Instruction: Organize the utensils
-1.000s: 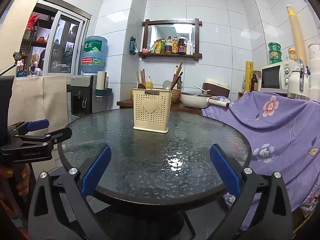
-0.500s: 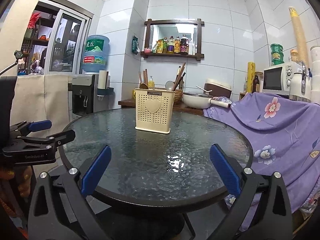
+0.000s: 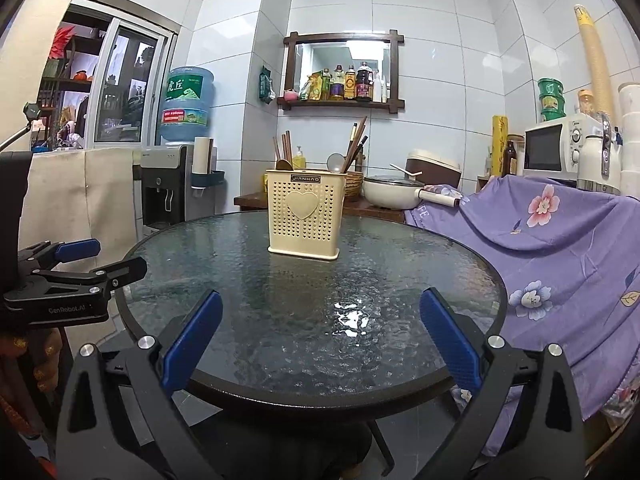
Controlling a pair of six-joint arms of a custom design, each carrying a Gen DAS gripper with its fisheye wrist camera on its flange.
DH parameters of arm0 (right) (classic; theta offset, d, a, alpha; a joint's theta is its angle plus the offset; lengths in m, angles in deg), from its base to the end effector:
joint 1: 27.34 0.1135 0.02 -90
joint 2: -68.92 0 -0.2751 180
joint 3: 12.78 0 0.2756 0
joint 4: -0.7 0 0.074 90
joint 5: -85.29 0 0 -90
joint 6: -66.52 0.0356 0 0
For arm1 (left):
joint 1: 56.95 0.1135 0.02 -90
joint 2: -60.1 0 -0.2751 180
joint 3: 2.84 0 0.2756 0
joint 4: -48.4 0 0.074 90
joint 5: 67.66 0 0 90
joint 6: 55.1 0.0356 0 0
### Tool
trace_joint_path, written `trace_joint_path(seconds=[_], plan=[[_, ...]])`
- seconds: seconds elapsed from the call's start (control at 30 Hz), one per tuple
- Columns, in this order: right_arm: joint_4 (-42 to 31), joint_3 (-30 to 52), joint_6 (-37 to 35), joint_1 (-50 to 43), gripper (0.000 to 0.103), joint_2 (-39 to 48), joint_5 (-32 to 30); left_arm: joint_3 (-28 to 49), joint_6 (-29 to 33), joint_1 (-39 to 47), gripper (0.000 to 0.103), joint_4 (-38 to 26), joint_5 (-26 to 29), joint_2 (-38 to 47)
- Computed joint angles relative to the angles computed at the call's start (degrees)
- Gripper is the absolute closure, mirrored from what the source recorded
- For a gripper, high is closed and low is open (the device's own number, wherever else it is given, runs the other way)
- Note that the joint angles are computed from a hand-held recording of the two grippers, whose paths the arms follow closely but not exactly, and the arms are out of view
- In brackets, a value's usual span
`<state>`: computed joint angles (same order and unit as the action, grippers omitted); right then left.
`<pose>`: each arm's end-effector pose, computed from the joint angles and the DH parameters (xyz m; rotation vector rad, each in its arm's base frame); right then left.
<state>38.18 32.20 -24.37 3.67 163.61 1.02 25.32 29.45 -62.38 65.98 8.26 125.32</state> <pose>0.2827 0.1658 0.1543 -0.4226 1.7418 0.2887 0.2267 -0.0129 0.1610 -0.1657 1.8943 0.1059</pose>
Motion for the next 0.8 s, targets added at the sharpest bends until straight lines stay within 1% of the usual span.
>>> trace_joint_path(seconds=[0.8], plan=[[0.07,-0.12,0.54,0.21,0.006,0.41,0.20,-0.50,0.25,-0.49,0.006,0.68,-0.29,-0.50]])
